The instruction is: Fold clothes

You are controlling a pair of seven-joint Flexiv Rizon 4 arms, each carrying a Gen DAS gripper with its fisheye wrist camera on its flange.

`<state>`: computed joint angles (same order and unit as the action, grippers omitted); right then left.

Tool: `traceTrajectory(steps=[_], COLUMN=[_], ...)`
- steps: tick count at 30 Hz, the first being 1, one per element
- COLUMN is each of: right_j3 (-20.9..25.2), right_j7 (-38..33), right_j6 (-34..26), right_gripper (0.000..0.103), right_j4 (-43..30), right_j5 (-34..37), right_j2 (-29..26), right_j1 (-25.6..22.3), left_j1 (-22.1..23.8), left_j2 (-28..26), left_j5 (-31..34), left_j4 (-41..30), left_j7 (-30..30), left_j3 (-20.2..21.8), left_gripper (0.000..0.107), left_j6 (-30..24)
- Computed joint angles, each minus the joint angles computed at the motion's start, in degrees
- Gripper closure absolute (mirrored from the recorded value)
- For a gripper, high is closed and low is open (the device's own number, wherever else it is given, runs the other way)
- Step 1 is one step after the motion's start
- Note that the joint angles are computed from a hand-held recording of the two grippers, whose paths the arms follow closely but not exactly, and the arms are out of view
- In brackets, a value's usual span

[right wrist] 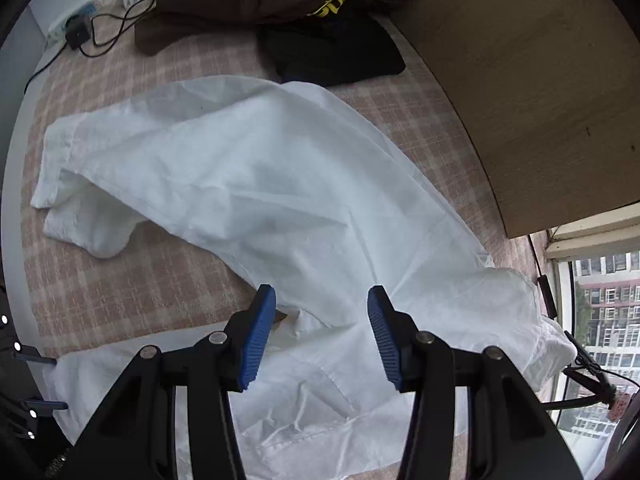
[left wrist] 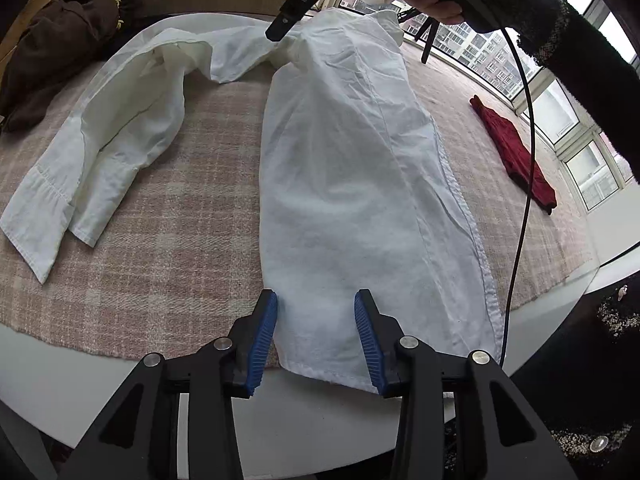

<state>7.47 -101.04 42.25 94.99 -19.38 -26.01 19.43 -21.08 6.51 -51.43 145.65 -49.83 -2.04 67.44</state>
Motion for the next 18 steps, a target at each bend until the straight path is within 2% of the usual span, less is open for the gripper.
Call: traceTrajectory(steps=[1,4,5,6,7,11,13,14,15,18], right_j3=[-1.19,-4.52,-4.54,-2.70,-2.53,-0.17,0.51,0.96,1.21,-0.13], right_j7=[1.31,6.37,6.75,5.69,4.73,5.33,5.07,3.97,3.00,3.60], right_j6=[0.71,2.97,2.82,1.15,-0.32,3.44,4.28,4.15,3.86,3.63], right_gripper=[0.051,0.053,0.059,0.093,0.100,0.100,0.100,0.100,0.100,0.100], right_j4=[1.11,3.22,2.70,0.69,-1.18,-1.50,-2.42,-3.09,-3.72,-4.29], right_j5=[-2.84,-11.11,-11.16,-7.47,-2.88,3.73,7.85,9.41,10.53,9.01], right_j2=[-0.14,-1.33,-1.89,-2.44,-2.40,1.32,2.36,2.27,2.08,0.63], right_j1=[1.00,2.98,2.71,1.04,0.57,-4.09,-5.96,-6.61,-7.05,-6.10], left_j1=[-0.18,-0.27,-0.18,-0.04,0.12,0.60,0.79,0.89,1.13,2.37], left_j2=[-0.37,-0.44,-0.29,-0.06,0.52,3.37,4.13,3.87,3.46,0.65], left_j5=[-1.22,-4.06,-4.78,-5.25,-5.44,-6.04,-7.58,-8.96,-10.26,-9.99], left_j4=[-0.11,0.21,0.28,0.37,0.64,1.86,2.10,1.90,1.62,0.03], left_j7=[1.37,4.58,5.51,6.30,6.84,8.10,8.89,9.63,10.31,10.84], left_j3=[0.13,0.43,0.50,0.58,0.71,1.59,2.22,2.48,2.64,1.78], left_gripper=[0.068,0.073,0.080,0.083,0.084,0.086,0.079,0.069,0.065,0.065], left_j6=[-0.23,-1.27,-1.91,-2.57,-3.08,-4.55,-4.86,-5.29,-5.82,-5.95])
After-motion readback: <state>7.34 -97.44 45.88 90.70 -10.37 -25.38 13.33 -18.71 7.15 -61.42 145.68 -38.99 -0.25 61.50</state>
